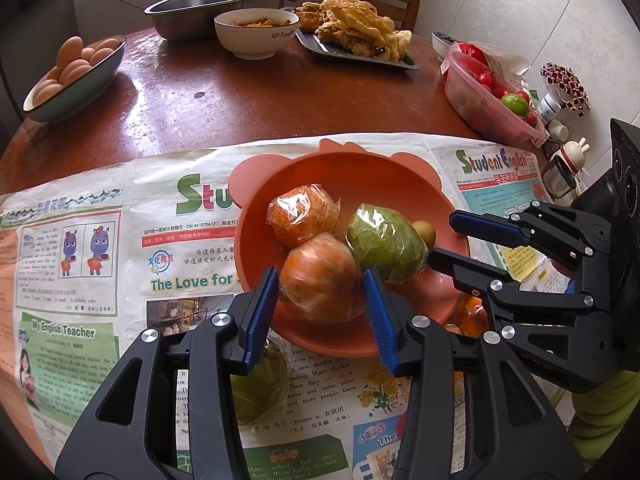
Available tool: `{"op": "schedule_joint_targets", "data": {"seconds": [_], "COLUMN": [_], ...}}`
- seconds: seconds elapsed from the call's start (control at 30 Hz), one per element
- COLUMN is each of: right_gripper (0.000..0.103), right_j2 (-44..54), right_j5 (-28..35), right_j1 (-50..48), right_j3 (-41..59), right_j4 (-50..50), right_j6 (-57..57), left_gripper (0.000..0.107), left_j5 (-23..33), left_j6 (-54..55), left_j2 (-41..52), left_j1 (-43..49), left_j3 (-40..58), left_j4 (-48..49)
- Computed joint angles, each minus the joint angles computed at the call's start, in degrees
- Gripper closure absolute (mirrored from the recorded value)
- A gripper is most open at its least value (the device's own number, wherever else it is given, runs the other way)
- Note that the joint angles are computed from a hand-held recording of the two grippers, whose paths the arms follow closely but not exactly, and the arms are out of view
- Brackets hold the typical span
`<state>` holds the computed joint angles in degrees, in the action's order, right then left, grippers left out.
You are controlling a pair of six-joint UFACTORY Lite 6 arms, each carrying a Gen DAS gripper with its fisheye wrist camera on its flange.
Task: Organize fruits
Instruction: 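Lower both fruits into the orange plate and open both tools, then withdraw both open tools away from the plate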
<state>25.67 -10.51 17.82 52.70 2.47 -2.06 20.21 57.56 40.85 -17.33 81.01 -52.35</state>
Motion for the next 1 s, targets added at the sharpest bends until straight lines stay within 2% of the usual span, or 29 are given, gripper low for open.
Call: {"op": "schedule_joint_targets", "data": {"seconds": [0.13, 0.23, 0.4, 0.5, 1.0], "right_gripper": [0.068, 0.063, 0.062, 0.058, 0.037], "right_j2": [-1.16, -1.95, -3.18, -4.05, -11.46], "right_j5": [-0.37, -0.72, -1.13, -1.5, -4.91], "right_j1": [0.18, 0.42, 0.01, -0.06, -2.83], "right_j3": [-1.23, -2.09, -3.65, -4.57, -11.54], "right_j4": [1.41, 4.72, 4.91, 5.32, 3.7], "right_j6": [-1.2, -4.15, -3.81, -3.72, 2.53], "left_gripper": [0.07, 0.07, 0.07, 0.069, 0.05], "left_j5": [-0.15, -0.2, -0.51, -0.36, -1.07], "left_j6": [-0.31, -0.09, 0.44, 0.9, 5.36], "left_j2": [-0.43, -0.59, -1.77, -2.37, -8.36], "left_j1": [-0.16, -0.08, 0.0, 0.42, 0.92], "left_j3": [-0.48, -0.66, -1.81, -2.25, -7.7], "left_j4": [0.24, 0.11, -0.66, -1.2, -5.37]}}
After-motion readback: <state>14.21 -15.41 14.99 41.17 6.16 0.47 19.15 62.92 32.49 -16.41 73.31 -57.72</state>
